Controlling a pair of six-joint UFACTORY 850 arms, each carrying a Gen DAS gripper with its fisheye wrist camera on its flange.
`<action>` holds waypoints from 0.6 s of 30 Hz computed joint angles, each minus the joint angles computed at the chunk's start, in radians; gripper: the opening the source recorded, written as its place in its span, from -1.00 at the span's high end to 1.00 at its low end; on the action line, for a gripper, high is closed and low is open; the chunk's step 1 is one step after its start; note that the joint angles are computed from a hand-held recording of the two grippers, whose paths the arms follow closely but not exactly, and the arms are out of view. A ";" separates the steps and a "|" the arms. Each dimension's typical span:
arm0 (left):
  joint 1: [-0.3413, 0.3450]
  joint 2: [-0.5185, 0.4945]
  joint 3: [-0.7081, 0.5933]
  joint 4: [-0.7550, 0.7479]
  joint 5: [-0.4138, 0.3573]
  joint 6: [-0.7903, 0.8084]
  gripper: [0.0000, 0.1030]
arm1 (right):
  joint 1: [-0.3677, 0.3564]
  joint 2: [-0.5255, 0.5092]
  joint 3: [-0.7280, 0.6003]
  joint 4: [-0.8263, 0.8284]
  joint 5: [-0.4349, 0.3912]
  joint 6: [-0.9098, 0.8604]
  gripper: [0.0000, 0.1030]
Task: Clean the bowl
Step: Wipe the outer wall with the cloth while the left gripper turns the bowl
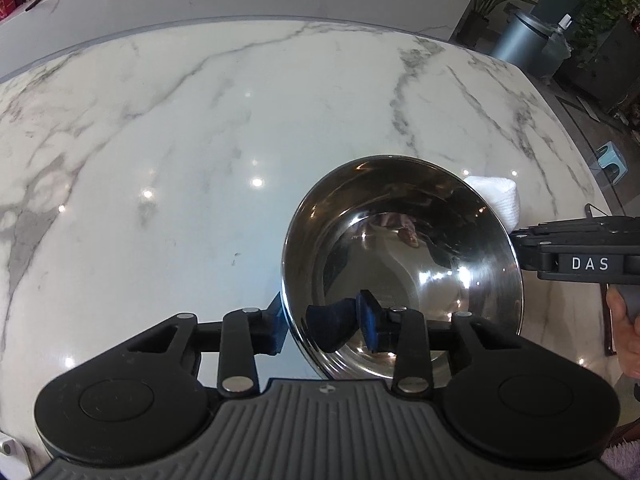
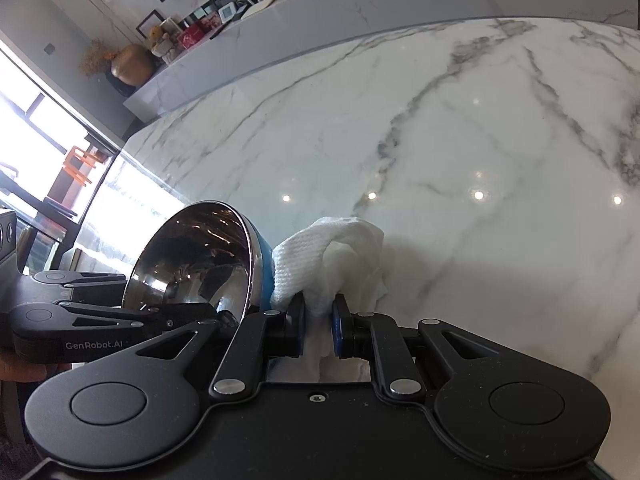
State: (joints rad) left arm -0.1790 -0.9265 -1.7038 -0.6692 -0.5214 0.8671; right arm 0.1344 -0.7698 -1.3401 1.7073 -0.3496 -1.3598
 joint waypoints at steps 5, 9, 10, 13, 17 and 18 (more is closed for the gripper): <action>-0.001 -0.003 -0.010 -0.002 0.018 0.067 0.52 | -0.013 0.019 0.026 0.085 -0.034 -0.077 0.76; -0.002 -0.004 -0.010 -0.011 0.027 0.111 0.52 | -0.039 0.044 0.073 0.282 -0.113 -0.226 0.76; -0.003 -0.005 -0.011 -0.016 0.027 0.121 0.52 | -0.045 0.048 0.081 0.326 -0.134 -0.258 0.76; -0.004 -0.006 -0.012 -0.024 0.031 0.135 0.52 | -0.049 0.052 0.085 0.367 -0.153 -0.289 0.76; -0.003 -0.006 -0.012 -0.030 0.036 0.143 0.52 | -0.048 0.045 0.077 0.358 -0.149 -0.279 0.76; -0.003 -0.006 -0.012 -0.033 0.036 0.146 0.52 | -0.049 0.044 0.076 0.352 -0.149 -0.272 0.76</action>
State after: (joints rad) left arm -0.1817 -0.9322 -1.7154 -0.7017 -0.4853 1.0132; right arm 0.0857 -0.7261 -1.2646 2.0589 -0.4989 -1.6323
